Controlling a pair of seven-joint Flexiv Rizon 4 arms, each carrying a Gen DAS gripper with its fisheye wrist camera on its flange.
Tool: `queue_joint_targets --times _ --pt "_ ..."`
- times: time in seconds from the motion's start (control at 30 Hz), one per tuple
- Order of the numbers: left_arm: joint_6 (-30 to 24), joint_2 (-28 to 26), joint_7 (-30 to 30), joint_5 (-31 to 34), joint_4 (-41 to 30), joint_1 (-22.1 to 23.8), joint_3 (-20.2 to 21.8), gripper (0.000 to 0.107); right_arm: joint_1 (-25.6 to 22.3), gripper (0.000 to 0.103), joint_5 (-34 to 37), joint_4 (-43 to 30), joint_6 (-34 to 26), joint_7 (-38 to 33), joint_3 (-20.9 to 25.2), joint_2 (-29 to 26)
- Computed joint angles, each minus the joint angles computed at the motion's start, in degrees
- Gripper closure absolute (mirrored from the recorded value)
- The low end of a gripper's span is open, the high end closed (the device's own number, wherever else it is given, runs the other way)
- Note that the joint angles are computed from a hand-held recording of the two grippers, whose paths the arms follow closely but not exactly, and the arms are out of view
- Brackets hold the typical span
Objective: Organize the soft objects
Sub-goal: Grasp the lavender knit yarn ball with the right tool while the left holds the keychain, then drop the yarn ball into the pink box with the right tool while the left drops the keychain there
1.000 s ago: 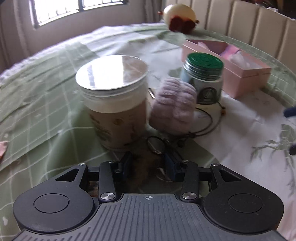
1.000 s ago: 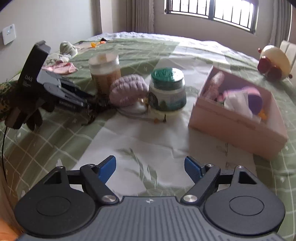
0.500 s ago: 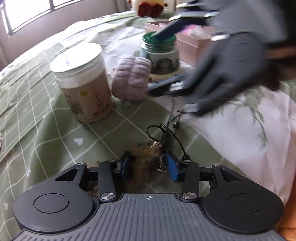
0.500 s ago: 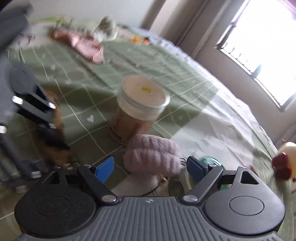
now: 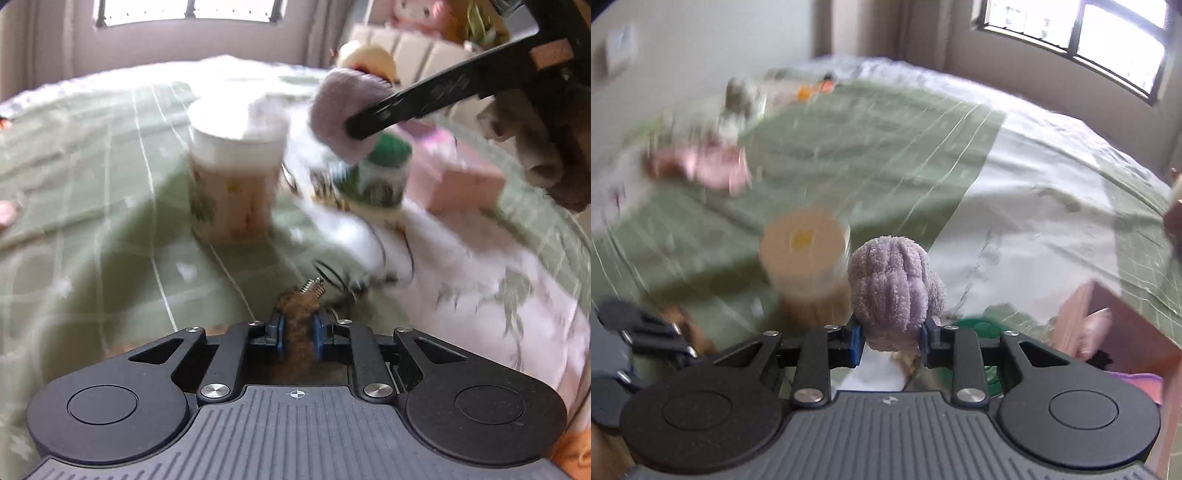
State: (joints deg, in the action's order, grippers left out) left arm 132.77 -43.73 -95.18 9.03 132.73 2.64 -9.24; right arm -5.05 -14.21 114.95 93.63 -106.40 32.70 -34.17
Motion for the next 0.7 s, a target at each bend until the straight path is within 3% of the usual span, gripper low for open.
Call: queue_joint_targets --times 0.13,0.27,0.4,0.5,0.7 --pt "2.2 6.5 1.3 -3.7 1.7 -3.2 2.9 0.091 -9.0 0.075 3.0 -1.9 -3.0 -1.4 9.4 1.5" --pt "2.0 14.4 4.7 -10.9 1.7 -8.4 6.3 0.091 -12.5 0.075 7.1 -2.6 -3.2 -3.5 13.2 3.9" --pt "0.2 19.7 10.0 -20.2 -1.7 -13.9 8.2 0.091 -20.2 0.075 10.5 -2.9 -3.1 -7.3 20.9 4.6" --pt "-2.0 21.5 14.1 -27.4 -6.1 -17.8 8.8 0.091 -26.1 0.075 12.5 -3.6 -2.9 -9.6 26.6 4.8" --pt "-2.2 18.4 31.7 -48.4 -18.5 -29.6 10.1 0.091 -38.4 0.075 13.3 -6.2 -2.8 -11.6 36.8 4.0"
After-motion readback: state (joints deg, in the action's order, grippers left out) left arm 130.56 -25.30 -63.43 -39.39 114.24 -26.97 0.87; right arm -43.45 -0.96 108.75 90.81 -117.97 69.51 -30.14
